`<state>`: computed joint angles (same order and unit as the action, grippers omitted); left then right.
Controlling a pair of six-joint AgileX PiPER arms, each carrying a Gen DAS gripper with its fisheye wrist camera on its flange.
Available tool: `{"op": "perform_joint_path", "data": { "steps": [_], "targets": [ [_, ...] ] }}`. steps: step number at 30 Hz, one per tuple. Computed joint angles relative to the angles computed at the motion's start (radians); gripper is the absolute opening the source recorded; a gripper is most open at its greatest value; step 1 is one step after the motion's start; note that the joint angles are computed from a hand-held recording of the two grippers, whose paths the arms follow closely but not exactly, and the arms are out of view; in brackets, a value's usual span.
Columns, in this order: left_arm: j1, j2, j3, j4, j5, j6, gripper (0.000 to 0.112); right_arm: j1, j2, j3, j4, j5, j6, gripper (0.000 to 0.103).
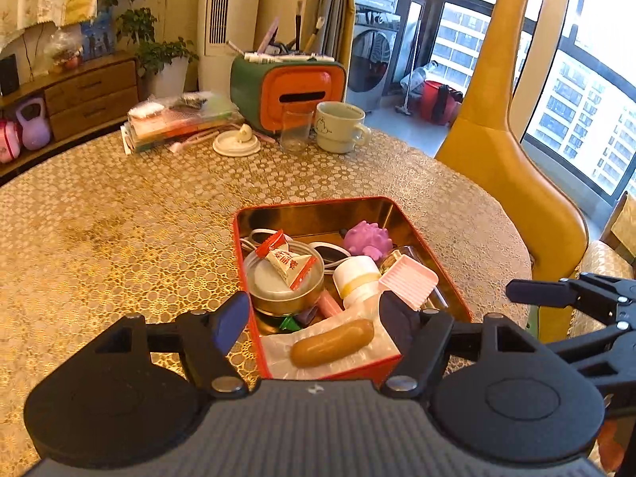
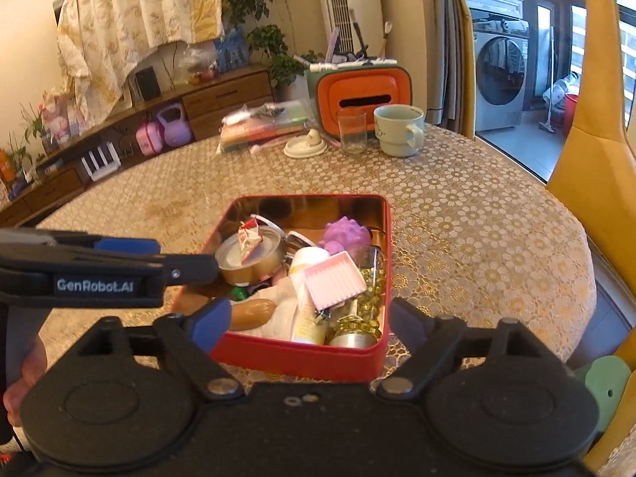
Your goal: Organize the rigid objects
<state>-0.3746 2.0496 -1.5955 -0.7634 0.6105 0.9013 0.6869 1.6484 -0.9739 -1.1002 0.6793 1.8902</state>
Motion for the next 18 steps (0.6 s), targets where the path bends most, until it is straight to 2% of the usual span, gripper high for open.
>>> {"op": "perform_joint_path", "data": {
  "steps": [4,6,9,11,14,18],
  "targets": [
    [0.022,-0.05,0.069,-0.05,0.003,0.063,0.076,0.043,-0.025,0.019,-0.036,0.029,0.062,0.095],
    [0.03,-0.075,0.106,-0.07,-0.007,0.094,0.078,0.073,-0.041,0.037,-0.078,0.046,0.117,0.103],
    [0.049,-0.101,0.143,-0.102,0.004,0.129,0.082,0.112,-0.05,0.039,-0.098,0.086,0.152,0.103],
    [0.065,-0.117,0.166,-0.142,0.016,0.166,0.092,0.135,-0.052,0.037,-0.102,0.112,0.165,0.103],
    [0.082,-0.142,0.207,-0.193,0.017,0.229,0.101,0.169,-0.051,0.031,-0.105,0.159,0.179,0.103],
    [0.098,-0.167,0.249,-0.243,0.022,0.291,0.102,0.208,-0.043,0.018,-0.11,0.219,0.198,0.103]
  ]
}}
